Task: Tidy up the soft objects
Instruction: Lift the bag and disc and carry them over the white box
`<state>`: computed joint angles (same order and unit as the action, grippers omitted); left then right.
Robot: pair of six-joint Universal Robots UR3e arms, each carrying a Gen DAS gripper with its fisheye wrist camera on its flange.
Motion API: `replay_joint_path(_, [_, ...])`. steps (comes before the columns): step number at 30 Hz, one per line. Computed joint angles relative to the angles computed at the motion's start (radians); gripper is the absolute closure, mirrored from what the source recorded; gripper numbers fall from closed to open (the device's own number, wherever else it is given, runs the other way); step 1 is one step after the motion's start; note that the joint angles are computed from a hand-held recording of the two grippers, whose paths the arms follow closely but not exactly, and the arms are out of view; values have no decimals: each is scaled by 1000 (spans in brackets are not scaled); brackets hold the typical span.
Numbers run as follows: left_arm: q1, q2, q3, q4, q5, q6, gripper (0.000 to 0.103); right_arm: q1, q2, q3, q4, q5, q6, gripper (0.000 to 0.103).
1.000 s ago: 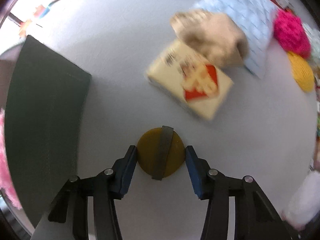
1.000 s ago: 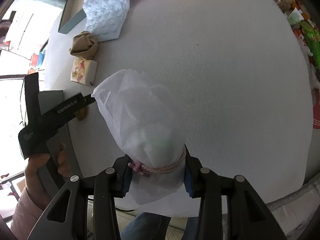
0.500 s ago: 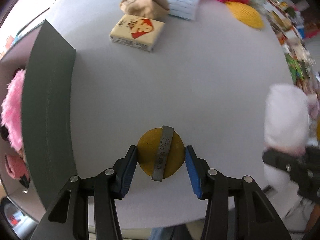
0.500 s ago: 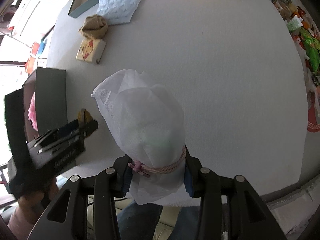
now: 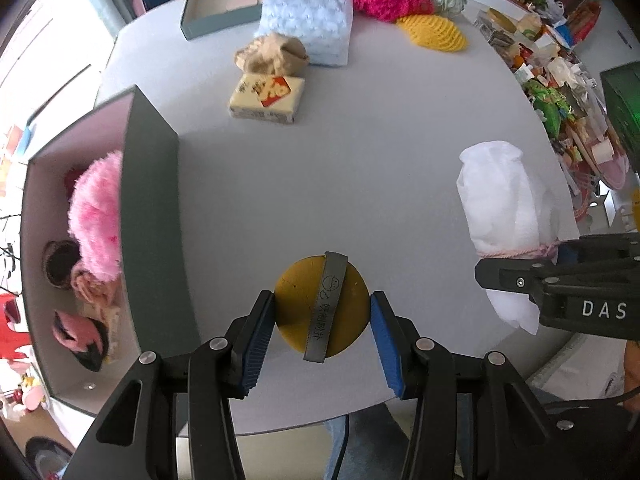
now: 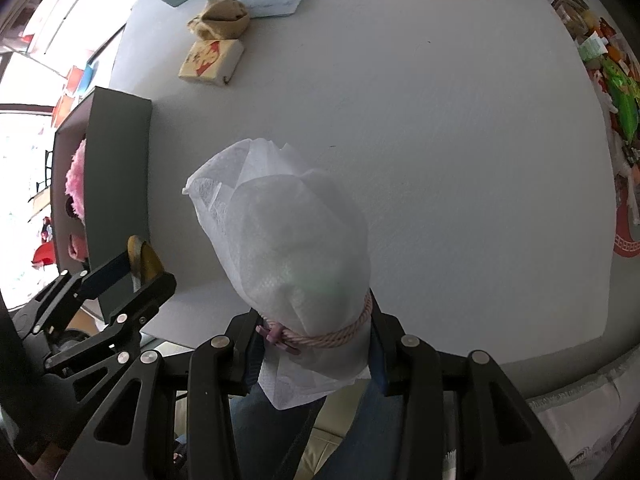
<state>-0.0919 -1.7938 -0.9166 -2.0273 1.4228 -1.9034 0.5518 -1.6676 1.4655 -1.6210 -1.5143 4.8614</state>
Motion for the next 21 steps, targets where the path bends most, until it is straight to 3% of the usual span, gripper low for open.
replay_joint_path(6, [-1,10,-10,41,-48,-17,53,4,91,-191,119,-35,-43,57])
replay_joint_path(21, [133,-124,226,-7,-139,-86,53,-25,378,-728,408,-80,-222,57])
